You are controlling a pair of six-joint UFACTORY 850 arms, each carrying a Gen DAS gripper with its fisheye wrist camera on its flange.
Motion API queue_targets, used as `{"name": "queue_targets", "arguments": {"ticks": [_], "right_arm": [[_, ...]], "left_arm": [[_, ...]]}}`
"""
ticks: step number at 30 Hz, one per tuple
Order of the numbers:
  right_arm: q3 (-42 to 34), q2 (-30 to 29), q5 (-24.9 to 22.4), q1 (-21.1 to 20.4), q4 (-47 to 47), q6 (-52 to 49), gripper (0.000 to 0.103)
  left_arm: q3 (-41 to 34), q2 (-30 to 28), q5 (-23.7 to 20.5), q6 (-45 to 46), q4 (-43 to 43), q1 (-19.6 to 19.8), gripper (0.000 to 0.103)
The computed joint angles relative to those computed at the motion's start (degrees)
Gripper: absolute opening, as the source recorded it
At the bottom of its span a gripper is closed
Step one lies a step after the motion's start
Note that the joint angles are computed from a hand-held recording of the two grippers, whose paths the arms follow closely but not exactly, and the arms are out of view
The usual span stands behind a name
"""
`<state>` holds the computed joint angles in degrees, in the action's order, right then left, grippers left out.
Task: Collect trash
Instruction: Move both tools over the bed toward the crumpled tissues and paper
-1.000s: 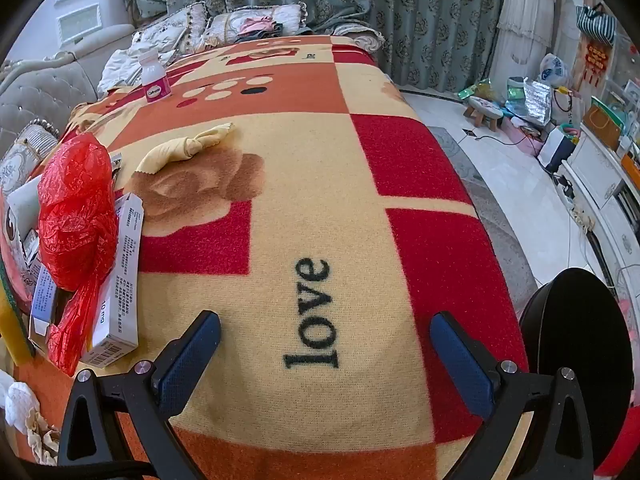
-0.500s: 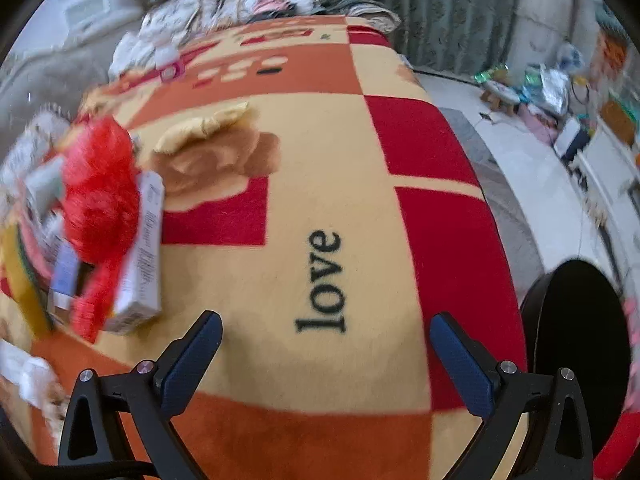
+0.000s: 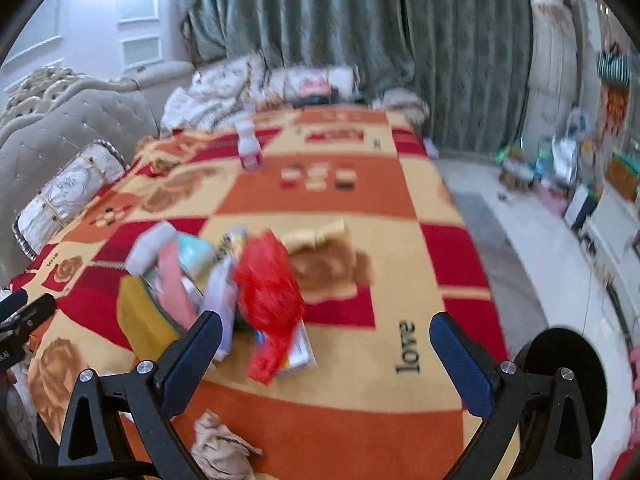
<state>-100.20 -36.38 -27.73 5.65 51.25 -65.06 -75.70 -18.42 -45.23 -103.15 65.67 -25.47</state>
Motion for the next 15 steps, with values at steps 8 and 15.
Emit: {"name": "queue_targets", "arguments": {"ticks": [8, 15], "right_arm": [[5.15, 4.54, 2.73, 0.77, 9.32, -10.23, 0.103], [5.77, 5.63, 1.14, 0.34, 13.03, -12.19, 0.103]], "left_arm": [[-1.14, -0.21, -2.69, -2.36, 4.21, -1.79, 0.102], [-0.76, 0.30, -3.74, -5.14, 7.14, -2.41, 0.102]]}}
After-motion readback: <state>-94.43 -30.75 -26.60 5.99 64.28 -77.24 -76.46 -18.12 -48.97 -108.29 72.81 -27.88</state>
